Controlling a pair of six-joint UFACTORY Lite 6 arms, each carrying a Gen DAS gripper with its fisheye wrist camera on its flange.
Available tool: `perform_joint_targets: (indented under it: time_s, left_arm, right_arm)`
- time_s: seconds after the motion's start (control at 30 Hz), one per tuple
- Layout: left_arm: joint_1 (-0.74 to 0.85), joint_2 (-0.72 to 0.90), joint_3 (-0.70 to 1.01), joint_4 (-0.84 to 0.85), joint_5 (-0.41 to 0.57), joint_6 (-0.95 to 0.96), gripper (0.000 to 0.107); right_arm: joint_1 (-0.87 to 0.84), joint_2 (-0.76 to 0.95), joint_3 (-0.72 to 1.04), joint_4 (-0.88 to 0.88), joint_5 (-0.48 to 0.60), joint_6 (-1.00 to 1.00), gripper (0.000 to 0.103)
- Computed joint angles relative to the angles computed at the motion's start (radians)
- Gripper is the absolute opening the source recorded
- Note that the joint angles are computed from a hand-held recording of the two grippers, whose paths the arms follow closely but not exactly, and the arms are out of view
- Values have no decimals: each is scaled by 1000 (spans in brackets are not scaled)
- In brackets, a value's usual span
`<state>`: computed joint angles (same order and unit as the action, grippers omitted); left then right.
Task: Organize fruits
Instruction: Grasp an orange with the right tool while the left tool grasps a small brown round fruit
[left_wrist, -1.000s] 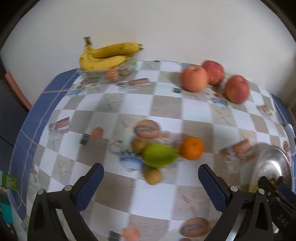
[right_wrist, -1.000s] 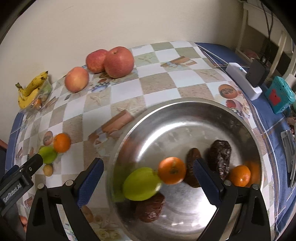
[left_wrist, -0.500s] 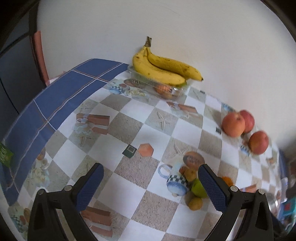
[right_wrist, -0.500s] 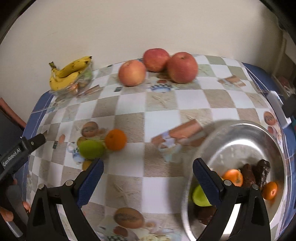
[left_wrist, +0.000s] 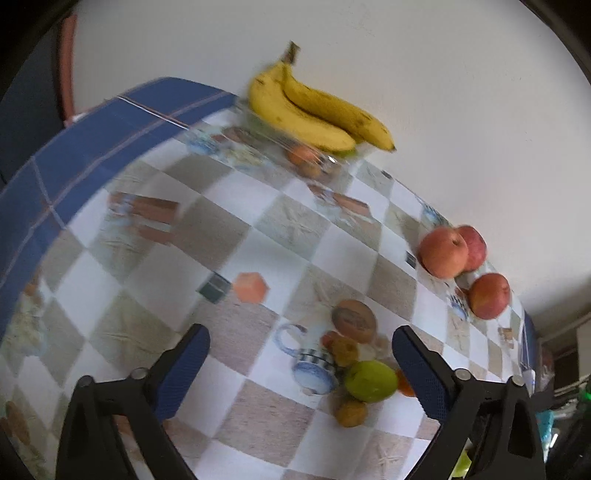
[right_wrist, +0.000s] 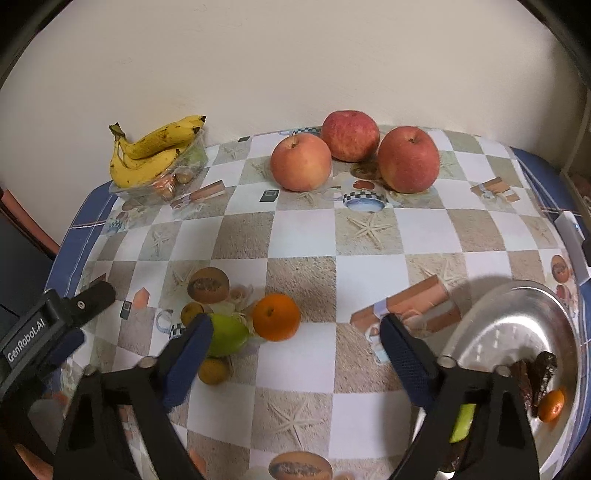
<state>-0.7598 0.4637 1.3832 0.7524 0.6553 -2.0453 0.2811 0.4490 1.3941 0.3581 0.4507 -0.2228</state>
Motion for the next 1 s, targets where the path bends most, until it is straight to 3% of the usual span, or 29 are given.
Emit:
perform_joint_targets:
  time_s: [0.03,0.13,0.37,0.5,0.63,0.83,1.0]
  left_arm:
    - [5,28,32,-15,-7,31,91]
    - [23,90,85,-24,-70,64,88]
    - [75,185,128,-102,-214,128,58]
    - [86,239,178,-151,-240,179,48]
    - [88,283,226,-205,-230,227,29]
    - [86,276,214,-176,-228,180,25]
    - [85,255,191,-175,-223,164,25]
  right_arm:
    - [1,14,12,-4,1,6,74]
    - [1,64,50,2,4,2,74]
    - [3,157,107,85,15,-70,69]
    - [2,201,137,124,18,-93,62]
    - [-8,232,155,179,27,-139,54]
    - [-19,245,160,292,48,-242,41]
    - [-11,237,149,297,43,-255,39]
